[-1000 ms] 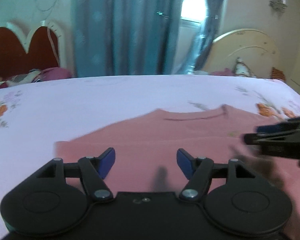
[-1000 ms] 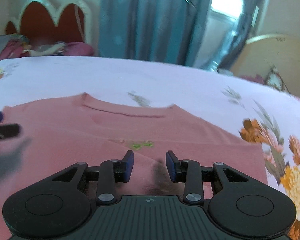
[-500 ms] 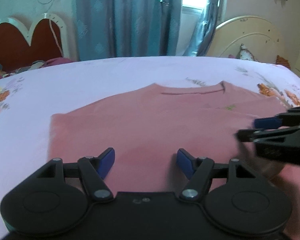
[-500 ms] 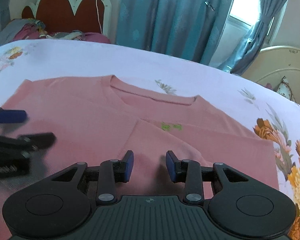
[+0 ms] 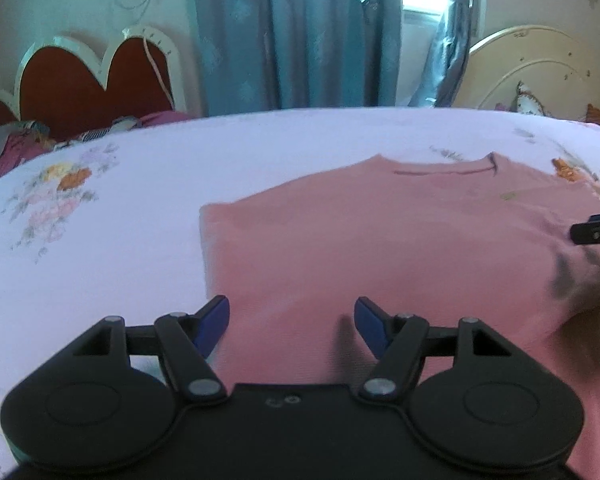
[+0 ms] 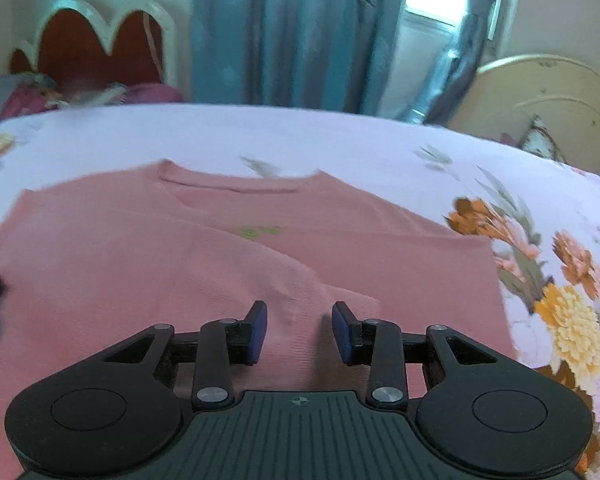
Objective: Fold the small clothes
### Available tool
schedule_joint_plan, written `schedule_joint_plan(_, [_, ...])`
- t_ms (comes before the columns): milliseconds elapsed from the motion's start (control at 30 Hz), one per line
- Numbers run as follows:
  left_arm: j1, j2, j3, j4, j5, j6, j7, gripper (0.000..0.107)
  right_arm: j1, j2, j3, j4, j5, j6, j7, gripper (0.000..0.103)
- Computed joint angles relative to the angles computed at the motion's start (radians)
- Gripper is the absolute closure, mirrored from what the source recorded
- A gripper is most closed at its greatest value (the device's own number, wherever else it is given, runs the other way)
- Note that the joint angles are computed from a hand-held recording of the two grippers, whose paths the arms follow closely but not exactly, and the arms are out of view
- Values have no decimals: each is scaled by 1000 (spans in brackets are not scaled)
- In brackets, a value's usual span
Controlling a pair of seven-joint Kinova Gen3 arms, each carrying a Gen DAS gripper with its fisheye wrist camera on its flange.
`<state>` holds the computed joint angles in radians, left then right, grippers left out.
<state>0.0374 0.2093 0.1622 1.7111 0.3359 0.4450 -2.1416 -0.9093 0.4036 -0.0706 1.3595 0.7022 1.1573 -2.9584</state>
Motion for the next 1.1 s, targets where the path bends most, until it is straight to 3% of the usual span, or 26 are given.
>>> schedule_joint_plan(400, [-8,-16,38,31,122,14,-135,40,-36,29,-8,-55,-40,-42,55,67])
schedule_joint_plan(567, [10,-4,20,33,104,36,-121,40,-19,29,-9,-30,-80,-64,77,67])
schedule_joint_plan(767, [-33,-28,-10,81,134,51,-156,39,-40,-21,25,49,-68,12,-31,67])
schedule_joint_plan(867, [-89,-38,14,96,191,65,-207,39,23,-74,-28,127,-77,-44,-90,67])
schedule_joint_plan(1033, [4,-67,-25,96,52,29,-74,37,11,-80,-34,130,-40,-38,-107,67])
schedule_joint_plan(1100, [54,-55,-60,80,-20,61,-19,37,50,-75,-59,149,-74,-65,-78,67])
